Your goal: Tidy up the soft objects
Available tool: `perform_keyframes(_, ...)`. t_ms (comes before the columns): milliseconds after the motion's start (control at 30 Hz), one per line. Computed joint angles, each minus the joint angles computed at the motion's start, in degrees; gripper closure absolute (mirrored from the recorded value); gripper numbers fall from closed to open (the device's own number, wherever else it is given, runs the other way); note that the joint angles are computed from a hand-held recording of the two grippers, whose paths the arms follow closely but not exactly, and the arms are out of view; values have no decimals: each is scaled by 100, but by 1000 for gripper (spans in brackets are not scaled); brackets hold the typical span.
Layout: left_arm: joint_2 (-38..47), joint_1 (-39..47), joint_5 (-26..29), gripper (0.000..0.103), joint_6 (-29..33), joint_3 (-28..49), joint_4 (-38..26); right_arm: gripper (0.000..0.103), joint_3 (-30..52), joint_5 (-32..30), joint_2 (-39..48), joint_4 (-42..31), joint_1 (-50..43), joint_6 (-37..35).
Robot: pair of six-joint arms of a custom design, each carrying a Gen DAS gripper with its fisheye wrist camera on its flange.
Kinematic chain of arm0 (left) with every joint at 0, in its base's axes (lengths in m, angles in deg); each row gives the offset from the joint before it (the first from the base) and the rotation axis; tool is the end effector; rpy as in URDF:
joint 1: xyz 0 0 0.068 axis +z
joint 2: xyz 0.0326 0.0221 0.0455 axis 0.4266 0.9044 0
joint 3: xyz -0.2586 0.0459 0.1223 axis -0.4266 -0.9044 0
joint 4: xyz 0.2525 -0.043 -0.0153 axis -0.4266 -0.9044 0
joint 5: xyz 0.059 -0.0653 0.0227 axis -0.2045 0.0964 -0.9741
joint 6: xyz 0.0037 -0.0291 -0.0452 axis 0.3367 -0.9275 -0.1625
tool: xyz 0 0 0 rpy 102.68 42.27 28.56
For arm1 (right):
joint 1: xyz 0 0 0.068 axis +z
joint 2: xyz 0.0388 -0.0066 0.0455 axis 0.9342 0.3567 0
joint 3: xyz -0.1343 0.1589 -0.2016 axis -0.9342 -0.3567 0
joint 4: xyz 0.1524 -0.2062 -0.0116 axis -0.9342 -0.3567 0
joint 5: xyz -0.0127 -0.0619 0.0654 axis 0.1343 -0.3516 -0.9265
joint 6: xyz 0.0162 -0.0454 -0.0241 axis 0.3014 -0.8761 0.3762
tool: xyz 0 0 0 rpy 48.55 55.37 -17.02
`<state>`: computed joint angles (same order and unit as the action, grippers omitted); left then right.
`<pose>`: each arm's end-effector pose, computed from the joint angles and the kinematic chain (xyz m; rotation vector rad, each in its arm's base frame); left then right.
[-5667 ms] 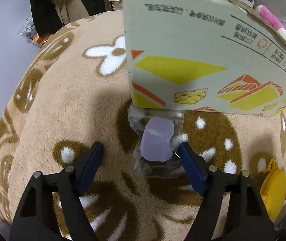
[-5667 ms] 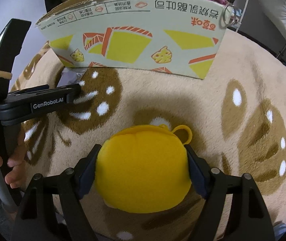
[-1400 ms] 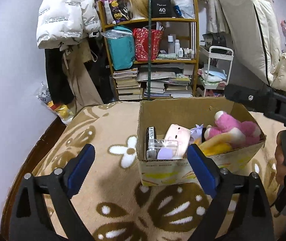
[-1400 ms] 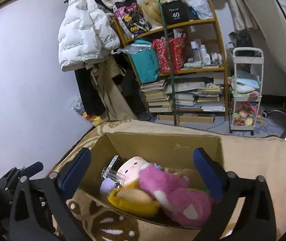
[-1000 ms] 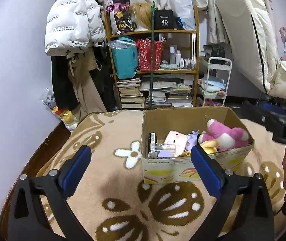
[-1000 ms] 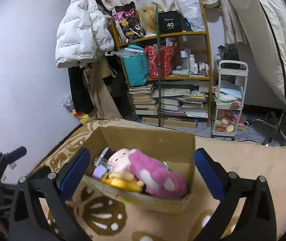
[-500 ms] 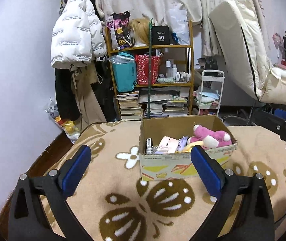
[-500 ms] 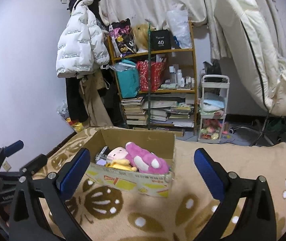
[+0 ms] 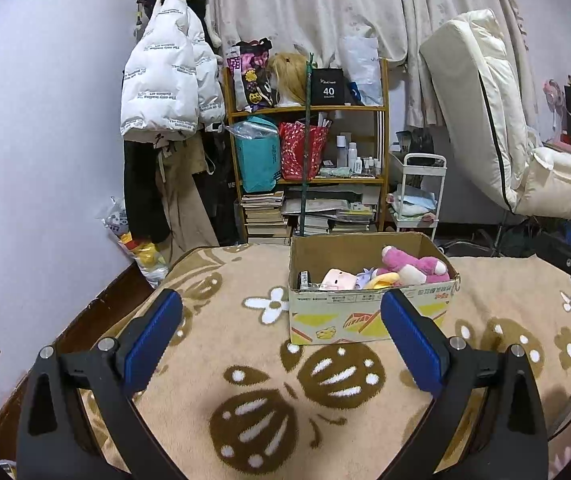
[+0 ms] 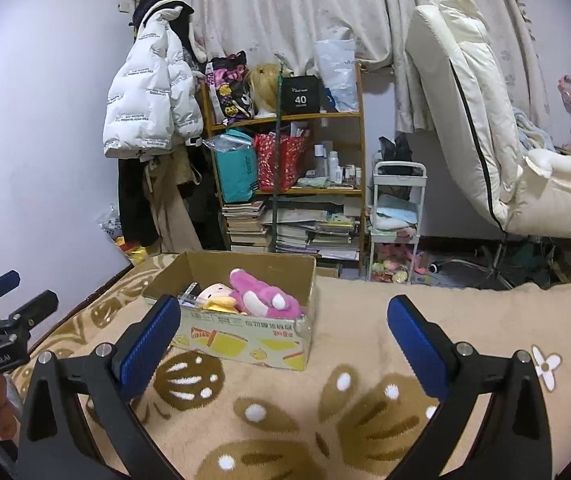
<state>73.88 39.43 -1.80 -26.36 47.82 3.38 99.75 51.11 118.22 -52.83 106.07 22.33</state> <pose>0.3583 0.0659 0.2102 0.6628 1.9228 -0.3316 0.1995 0.1146 0.2203 0.5824 1.9681 -0.2226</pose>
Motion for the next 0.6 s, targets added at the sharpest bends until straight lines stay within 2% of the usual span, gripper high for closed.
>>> perform_keyframes(167, 33, 115, 49, 4, 35, 34, -114, 0, -27, 203, -68, -270, 152, 301)
perform_keyframes(333, 88, 141, 92, 4, 9, 75, -144, 0, -96, 44, 50, -106, 48, 309)
perform_keyframes(600, 333, -92, -168, 4, 113, 218, -296, 0, -116, -241, 397, 267, -211, 113)
